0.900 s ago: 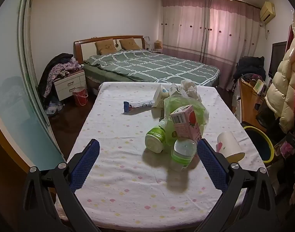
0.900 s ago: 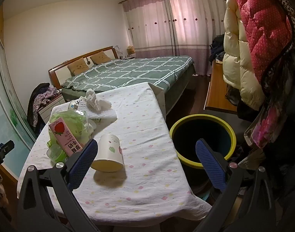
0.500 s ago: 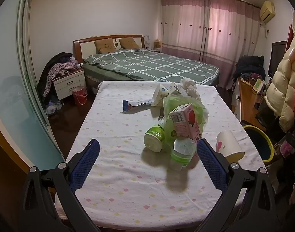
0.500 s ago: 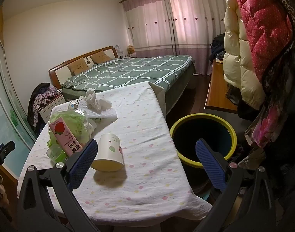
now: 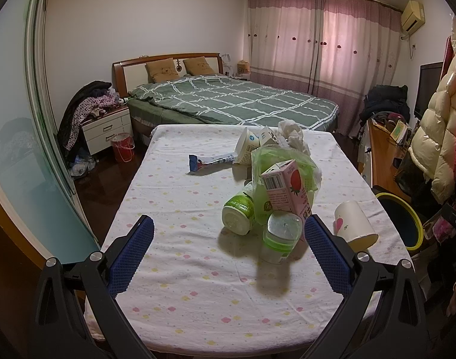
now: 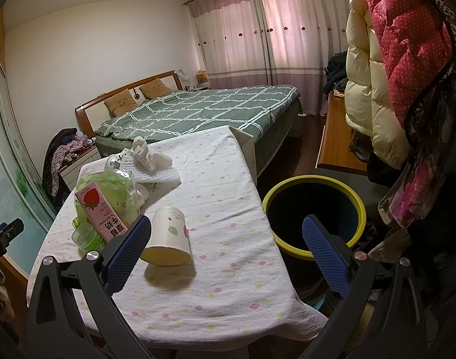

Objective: Collect trash
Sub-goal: 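Move the right tool toward the green plastic bag on the table, then close the right gripper on the green plastic bag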

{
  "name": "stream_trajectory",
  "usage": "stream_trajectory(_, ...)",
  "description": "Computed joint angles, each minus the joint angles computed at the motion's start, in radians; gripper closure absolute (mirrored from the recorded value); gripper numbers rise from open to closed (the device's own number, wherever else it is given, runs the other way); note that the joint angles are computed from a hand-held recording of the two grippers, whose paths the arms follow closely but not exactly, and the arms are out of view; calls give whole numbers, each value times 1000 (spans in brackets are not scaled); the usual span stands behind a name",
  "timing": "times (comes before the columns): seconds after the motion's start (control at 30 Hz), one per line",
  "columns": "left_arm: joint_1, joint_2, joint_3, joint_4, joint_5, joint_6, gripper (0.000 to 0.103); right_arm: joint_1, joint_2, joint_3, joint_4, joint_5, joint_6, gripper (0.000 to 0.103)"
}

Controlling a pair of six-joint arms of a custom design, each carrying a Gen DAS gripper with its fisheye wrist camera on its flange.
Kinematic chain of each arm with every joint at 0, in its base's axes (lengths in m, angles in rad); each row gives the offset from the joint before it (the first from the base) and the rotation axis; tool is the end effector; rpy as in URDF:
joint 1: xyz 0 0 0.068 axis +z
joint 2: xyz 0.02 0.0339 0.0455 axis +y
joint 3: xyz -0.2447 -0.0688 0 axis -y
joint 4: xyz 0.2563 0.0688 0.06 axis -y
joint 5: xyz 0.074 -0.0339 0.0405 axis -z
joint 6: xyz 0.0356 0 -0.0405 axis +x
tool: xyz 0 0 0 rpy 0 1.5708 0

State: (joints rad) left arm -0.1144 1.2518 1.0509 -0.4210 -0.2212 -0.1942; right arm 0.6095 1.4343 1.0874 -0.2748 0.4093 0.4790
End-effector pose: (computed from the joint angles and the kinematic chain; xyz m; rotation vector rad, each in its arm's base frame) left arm 0.2937 -0.0259 0.2902 -0.2105 2.1659 0.0669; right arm 0.2827 0.1801 0.2631 0.0877 2.1385 0.1882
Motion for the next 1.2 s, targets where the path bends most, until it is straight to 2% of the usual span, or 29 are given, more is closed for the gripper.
stream_trajectory(0.27, -1, 6, 0, 1, 1, -1, 4, 2, 10, 5, 4, -10, -1, 6)
stream_trajectory(0.47, 12, 21, -7, 14, 3, -3, 4, 7, 110, 71, 35, -48, -18, 6)
stream_trajectory(0.67, 57, 55, -5, 30, 29, 2, 4, 12, 249, 200, 34, -128, -29, 6)
stream_trajectory(0.97, 127, 98, 3, 58, 39, 11, 4, 77, 538, 583, -47, -177, -91, 6)
stream_trajectory(1.2, 188, 134, 0, 75, 80, 17, 4, 43, 849, 1039, -246, -219, -88, 6)
